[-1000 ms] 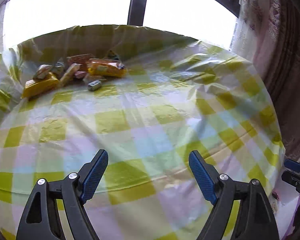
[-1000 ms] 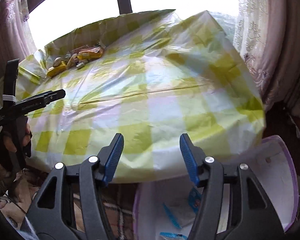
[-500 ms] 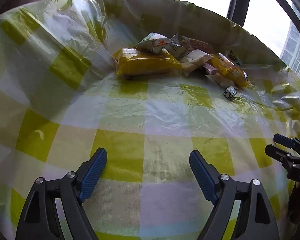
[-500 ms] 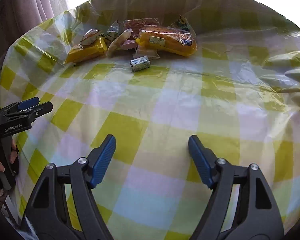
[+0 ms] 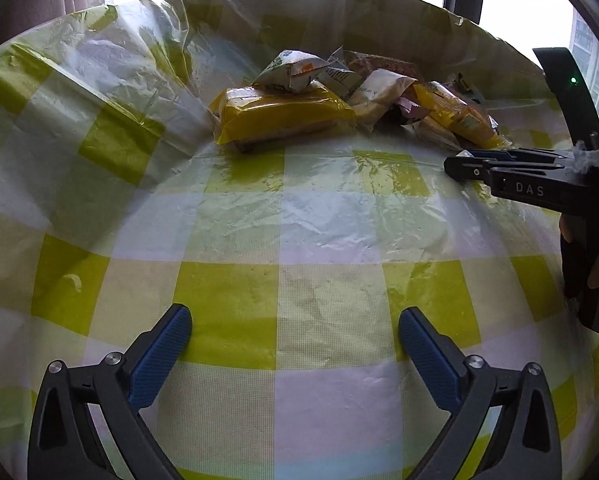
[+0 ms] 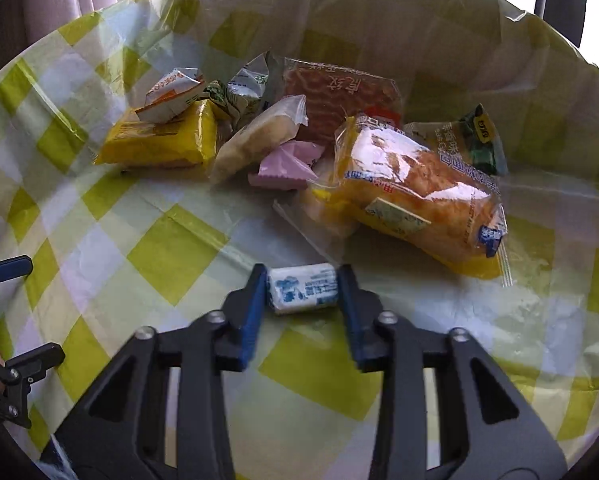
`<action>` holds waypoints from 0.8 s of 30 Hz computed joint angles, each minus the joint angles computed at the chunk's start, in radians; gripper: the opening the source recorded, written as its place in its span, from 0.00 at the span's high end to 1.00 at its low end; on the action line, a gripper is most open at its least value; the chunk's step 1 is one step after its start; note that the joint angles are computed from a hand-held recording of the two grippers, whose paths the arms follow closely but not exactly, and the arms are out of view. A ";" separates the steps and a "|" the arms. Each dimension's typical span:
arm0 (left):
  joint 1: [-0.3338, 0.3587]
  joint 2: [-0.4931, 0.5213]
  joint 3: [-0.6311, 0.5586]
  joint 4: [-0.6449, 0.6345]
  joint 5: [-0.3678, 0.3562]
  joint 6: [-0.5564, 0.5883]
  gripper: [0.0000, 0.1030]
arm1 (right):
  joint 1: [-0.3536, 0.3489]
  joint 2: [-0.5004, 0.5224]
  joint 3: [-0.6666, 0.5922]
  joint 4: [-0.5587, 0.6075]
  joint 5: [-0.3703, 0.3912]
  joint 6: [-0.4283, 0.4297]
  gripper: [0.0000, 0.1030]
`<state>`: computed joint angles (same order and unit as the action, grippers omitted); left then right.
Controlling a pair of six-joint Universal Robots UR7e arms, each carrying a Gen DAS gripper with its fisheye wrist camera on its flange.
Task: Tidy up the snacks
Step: 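Grasp the small white milk candy with the right gripper while the left grasps the yellow cake pack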
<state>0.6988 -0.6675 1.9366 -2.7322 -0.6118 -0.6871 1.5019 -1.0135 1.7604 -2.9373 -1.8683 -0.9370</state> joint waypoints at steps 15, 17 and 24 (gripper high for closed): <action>0.121 0.100 -0.266 -0.033 0.077 0.569 0.00 | -0.046 -0.172 0.249 -0.089 0.044 -0.072 0.63; 0.142 0.137 -0.348 -0.033 0.128 0.735 0.00 | -0.041 -0.163 0.241 -0.093 0.040 -0.070 0.64; 0.204 0.179 -0.524 0.085 0.061 0.850 0.02 | -0.041 -0.163 0.246 -0.105 0.036 -0.070 0.64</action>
<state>0.9028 -0.4880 1.4128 -2.6468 -0.5504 0.1628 1.4612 -1.1764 2.0065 -3.0419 -1.8322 -1.0074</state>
